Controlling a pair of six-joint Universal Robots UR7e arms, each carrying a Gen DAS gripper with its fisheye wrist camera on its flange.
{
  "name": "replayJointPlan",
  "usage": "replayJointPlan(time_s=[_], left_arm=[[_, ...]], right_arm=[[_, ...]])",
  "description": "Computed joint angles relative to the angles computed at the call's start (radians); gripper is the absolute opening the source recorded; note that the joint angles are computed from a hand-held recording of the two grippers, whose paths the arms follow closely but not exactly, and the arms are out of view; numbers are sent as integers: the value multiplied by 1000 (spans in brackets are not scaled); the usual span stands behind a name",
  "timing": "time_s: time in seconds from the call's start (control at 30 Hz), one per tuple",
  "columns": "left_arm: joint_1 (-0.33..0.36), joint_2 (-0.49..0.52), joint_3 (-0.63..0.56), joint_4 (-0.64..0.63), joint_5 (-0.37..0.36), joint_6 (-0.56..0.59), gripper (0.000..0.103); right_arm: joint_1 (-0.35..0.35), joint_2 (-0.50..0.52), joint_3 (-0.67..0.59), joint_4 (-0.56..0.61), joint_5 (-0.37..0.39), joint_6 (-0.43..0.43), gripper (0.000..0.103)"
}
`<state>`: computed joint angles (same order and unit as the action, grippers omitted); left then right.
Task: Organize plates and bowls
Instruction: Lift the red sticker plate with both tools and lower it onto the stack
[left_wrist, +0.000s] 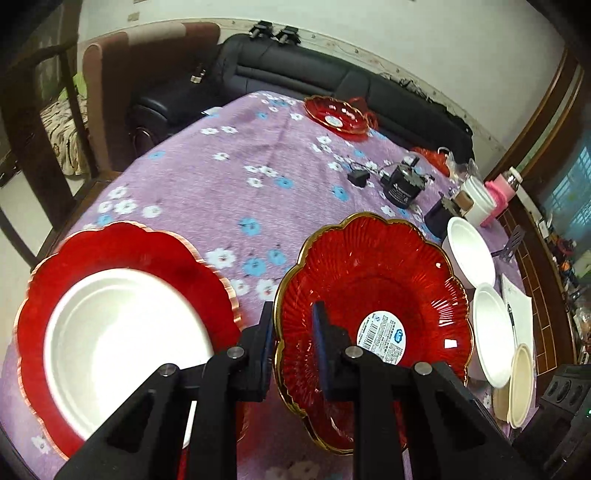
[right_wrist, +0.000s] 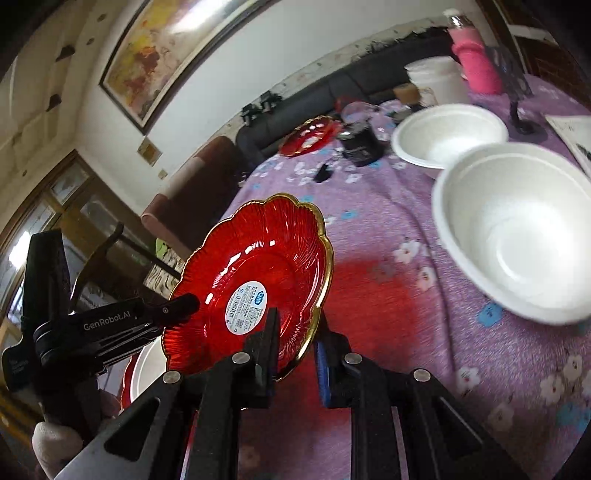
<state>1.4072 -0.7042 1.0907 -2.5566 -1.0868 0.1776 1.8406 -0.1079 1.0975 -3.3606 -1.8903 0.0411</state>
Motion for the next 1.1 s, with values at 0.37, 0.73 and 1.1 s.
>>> replayJointPlan(time_s=[0.37, 0.73, 1.1], left_arm=[[36, -174, 183, -142, -64, 8, 18], [113, -222, 182, -139, -107, -40, 18], [162, -171, 74, -59, -121, -80, 19]], right_arm=[[79, 44, -58, 74, 11, -10, 19], [137, 163, -270, 261, -39, -43, 19], [122, 297, -548, 525, -42, 9, 19]])
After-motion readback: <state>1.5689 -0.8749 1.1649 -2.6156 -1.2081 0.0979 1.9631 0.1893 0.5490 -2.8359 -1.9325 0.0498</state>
